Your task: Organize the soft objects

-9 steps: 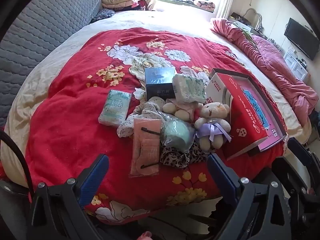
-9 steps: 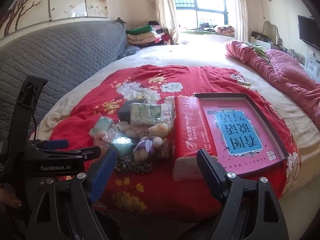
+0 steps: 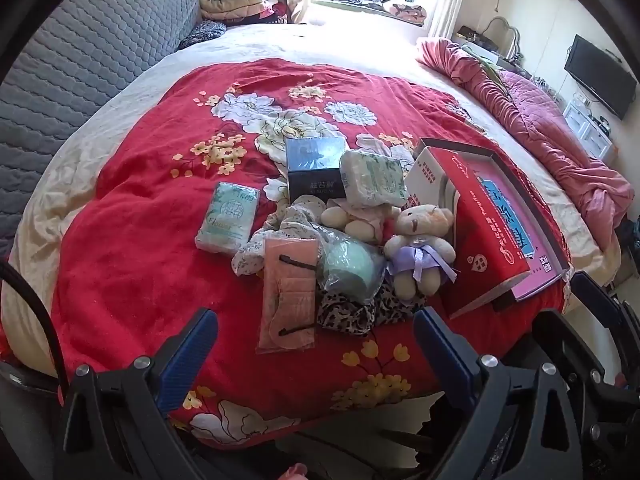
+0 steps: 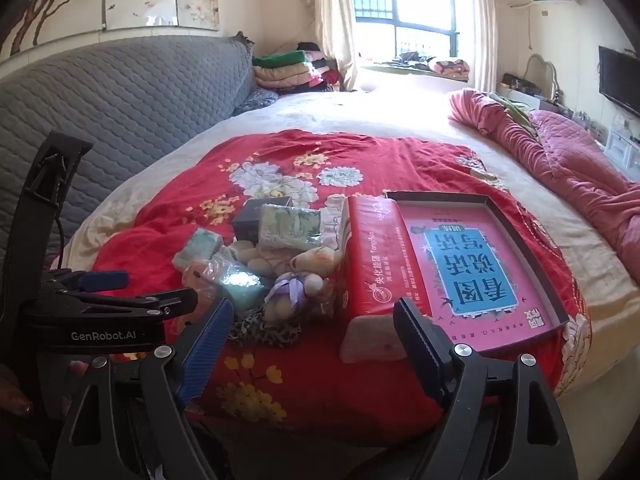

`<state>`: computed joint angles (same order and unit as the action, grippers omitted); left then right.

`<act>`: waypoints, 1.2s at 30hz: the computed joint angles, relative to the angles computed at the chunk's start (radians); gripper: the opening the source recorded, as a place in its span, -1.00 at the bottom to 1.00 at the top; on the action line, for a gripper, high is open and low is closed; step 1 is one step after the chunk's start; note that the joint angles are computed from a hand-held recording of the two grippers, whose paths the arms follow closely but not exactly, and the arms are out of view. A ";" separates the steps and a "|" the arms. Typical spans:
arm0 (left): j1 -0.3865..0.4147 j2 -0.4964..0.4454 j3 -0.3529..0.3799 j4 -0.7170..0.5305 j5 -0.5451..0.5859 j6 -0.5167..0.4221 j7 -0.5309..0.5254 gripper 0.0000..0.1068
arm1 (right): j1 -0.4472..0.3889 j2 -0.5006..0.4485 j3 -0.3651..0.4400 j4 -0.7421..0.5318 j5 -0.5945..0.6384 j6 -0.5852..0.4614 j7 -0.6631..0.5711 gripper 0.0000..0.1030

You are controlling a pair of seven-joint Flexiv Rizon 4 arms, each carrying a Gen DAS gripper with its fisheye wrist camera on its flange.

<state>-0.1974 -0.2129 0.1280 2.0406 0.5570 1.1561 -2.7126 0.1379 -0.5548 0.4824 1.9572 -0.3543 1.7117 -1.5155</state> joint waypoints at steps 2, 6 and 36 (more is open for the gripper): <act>-0.002 0.003 0.001 0.001 0.004 -0.004 -0.002 0.85 | 0.008 0.003 -0.010 0.000 0.004 0.002 0.003 0.62; -0.005 0.000 -0.003 -0.007 0.007 -0.017 -0.001 0.85 | -0.004 -0.003 0.004 0.000 -0.002 -0.004 -0.003 0.62; -0.006 -0.003 -0.005 -0.003 -0.001 -0.007 0.002 0.85 | 0.061 0.022 -0.073 0.011 0.018 -0.001 0.023 0.62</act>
